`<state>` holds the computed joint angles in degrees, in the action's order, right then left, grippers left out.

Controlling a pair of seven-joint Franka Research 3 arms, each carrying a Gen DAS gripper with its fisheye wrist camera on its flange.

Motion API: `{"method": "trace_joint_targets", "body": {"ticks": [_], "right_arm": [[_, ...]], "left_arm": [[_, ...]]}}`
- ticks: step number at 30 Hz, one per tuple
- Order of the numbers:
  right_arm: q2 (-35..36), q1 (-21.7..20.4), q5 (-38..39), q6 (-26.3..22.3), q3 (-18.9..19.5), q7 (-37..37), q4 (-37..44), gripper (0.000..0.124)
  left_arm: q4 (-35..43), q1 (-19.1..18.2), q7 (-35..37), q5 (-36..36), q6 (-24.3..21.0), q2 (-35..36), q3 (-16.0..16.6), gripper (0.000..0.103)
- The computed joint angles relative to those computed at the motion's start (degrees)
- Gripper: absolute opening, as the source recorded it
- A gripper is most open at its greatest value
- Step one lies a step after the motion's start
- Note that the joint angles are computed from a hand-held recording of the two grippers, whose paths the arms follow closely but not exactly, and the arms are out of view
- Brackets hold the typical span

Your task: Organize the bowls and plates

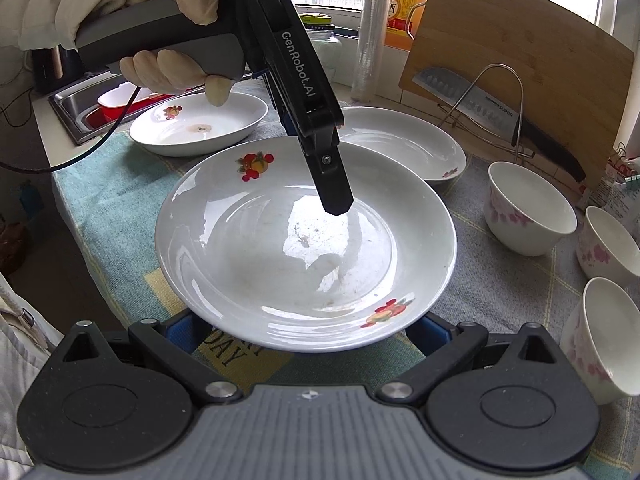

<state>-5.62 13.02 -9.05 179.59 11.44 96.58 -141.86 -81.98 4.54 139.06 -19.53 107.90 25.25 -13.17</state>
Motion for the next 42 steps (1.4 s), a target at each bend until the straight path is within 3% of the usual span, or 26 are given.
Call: {"method": "trace_joint_targets", "body": {"ticks": [10,18,42], "right_arm": [[3.1,6.24,10.55,-0.97,-3.5,-10.57,4.33,0.103],[5.99,7.57,7.54,-1.91,-3.97,-9.76,8.96,0.103],[19.51,11.51,19.76,-6.16,-2.96,-26.6,27.87,0.103]], "left_arm": [[0.13,1.93,0.17,-1.03,0.45,-0.49,0.83,0.082],[1.55,3.84,0.75,-2.05,0.53,-0.31,1.24,0.082],[10.28,10.02,-0.3,-1.8,-0.28,4.7,2.67,0.082]]}}
